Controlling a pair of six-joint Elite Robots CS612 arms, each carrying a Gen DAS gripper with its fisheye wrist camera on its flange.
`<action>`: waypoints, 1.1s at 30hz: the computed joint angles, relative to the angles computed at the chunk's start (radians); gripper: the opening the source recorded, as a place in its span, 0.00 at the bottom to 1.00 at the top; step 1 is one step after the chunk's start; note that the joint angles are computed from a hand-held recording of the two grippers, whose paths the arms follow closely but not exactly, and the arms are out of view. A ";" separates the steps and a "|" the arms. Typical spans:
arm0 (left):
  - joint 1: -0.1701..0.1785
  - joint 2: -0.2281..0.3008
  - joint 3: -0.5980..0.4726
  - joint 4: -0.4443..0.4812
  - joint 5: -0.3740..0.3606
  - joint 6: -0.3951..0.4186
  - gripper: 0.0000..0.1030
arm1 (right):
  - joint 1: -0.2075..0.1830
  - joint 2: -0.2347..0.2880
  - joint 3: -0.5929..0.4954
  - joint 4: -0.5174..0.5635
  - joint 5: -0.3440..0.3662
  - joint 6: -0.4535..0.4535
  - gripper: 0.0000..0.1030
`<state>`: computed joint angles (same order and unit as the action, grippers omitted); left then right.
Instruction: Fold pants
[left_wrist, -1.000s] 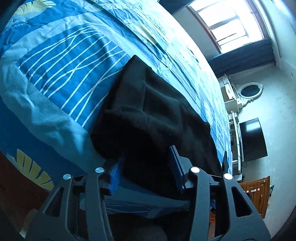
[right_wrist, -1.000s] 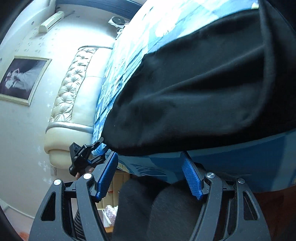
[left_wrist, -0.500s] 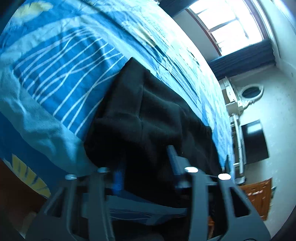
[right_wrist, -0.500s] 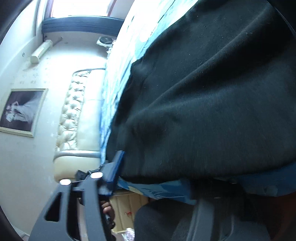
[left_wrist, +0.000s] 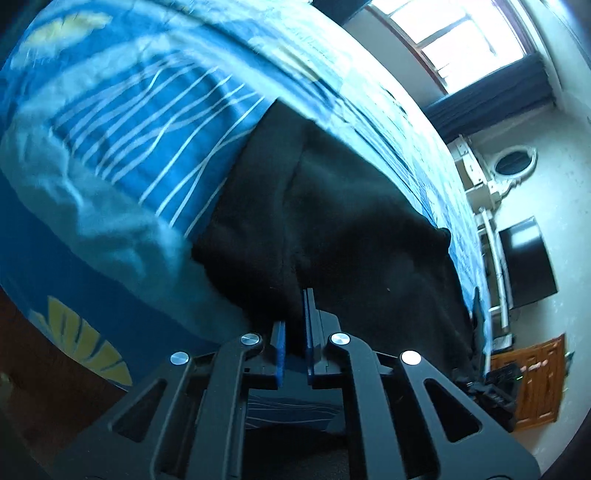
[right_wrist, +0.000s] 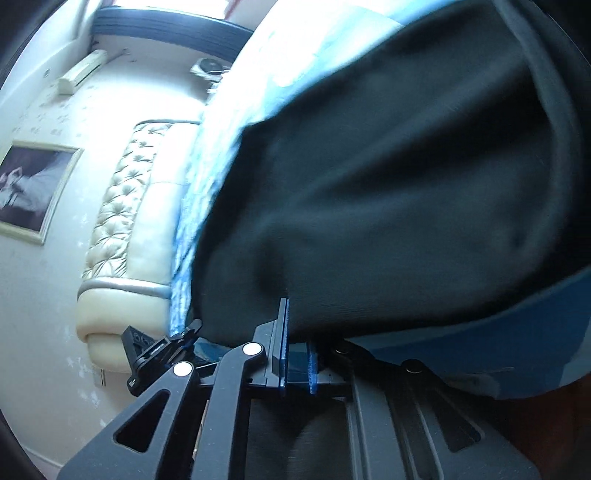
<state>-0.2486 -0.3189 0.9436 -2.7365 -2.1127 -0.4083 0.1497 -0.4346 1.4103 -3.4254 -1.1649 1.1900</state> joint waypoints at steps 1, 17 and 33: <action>0.002 0.005 -0.005 -0.001 -0.010 -0.007 0.07 | -0.001 0.004 -0.002 -0.008 0.004 0.006 0.07; -0.023 -0.117 0.161 -0.099 0.144 0.228 0.21 | -0.039 -0.115 0.037 0.184 0.081 -0.378 0.34; -0.067 -0.052 0.027 0.001 0.152 0.210 0.53 | -0.157 -0.157 -0.063 0.729 -0.622 -0.365 0.61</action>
